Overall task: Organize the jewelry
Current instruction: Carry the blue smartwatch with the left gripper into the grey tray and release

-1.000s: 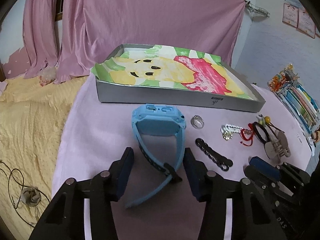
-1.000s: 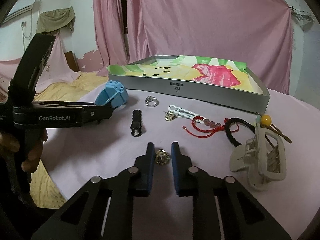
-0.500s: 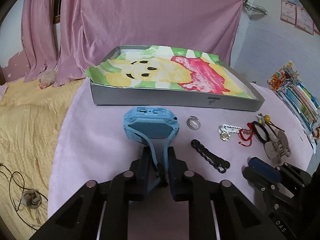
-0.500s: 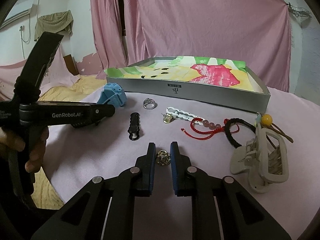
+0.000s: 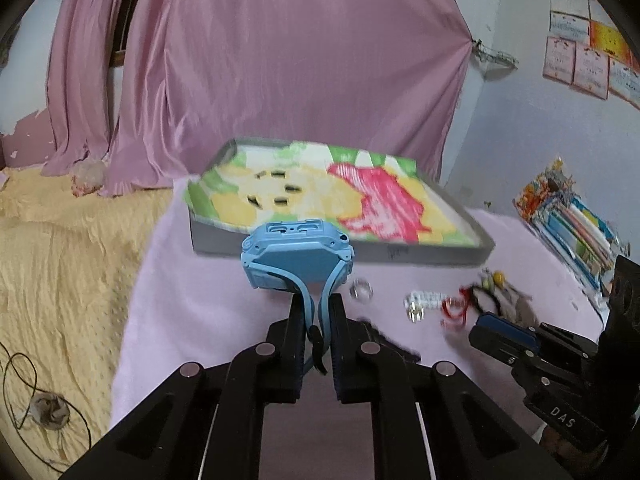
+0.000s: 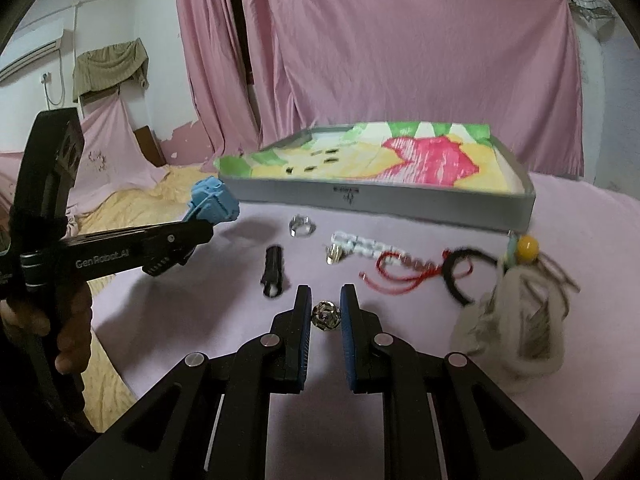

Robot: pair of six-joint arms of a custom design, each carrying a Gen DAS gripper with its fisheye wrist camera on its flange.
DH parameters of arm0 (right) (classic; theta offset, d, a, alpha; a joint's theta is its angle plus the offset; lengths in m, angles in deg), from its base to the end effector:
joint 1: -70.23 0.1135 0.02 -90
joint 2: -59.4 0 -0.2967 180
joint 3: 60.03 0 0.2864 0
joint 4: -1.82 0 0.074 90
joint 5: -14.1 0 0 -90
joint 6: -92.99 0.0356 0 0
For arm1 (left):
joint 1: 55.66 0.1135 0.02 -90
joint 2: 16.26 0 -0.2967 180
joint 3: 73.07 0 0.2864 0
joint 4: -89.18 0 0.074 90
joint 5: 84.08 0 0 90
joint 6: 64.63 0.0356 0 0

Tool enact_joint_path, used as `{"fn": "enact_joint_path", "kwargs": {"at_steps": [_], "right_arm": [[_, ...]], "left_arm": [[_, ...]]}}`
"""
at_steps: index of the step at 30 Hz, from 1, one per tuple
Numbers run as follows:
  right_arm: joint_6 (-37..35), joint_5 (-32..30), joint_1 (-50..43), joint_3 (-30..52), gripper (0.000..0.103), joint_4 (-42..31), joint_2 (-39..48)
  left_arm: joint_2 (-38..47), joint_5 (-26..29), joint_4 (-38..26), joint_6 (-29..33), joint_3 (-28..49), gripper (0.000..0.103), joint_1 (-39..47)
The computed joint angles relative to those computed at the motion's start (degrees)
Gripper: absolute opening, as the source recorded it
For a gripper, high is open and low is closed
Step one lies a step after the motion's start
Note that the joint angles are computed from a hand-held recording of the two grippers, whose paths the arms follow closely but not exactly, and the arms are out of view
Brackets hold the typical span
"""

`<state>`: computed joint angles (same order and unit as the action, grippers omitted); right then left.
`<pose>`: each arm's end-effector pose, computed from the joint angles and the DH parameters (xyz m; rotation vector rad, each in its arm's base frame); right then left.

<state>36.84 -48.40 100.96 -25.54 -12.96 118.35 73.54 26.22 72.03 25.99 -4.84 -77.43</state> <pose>0.1884 0.0929 0.1823 0.3086 2.1462 0.1003 0.3382 -0.1484 0.2377 0.6281 2.1754 -0.5957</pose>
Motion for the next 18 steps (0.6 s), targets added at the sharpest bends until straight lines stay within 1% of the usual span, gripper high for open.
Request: {"fn": "enact_joint_path", "kwargs": {"at_steps": [5,8,11,14,18], "right_arm": [[-4.7,-4.47,-5.53,2.86,0.013,0.03,-0.59],[-8.2,-7.4,-10.12,6.15,0.013,0.81,1.24],[-10.86,-10.5,-15.2,10.85,0.013,2.83,6.22],[-11.02,-13.73,-18.99,15.37,0.013,4.45,12.67],[-9.67,-16.45,-21.19,19.74,0.013,4.89,20.61]], "left_arm": [[3.72,-0.41,-1.27,-2.08,6.93,0.01,0.28],[7.11,-0.67,-2.85,-2.71,12.16,0.01,0.17],[11.55,-1.36,-5.79,-2.57,18.06,0.011,-0.19],[16.51,-2.32,-10.7,-3.43,24.31,0.011,-0.51],[20.14,-2.25,-13.24,-4.1,27.71,0.011,-0.91]]}}
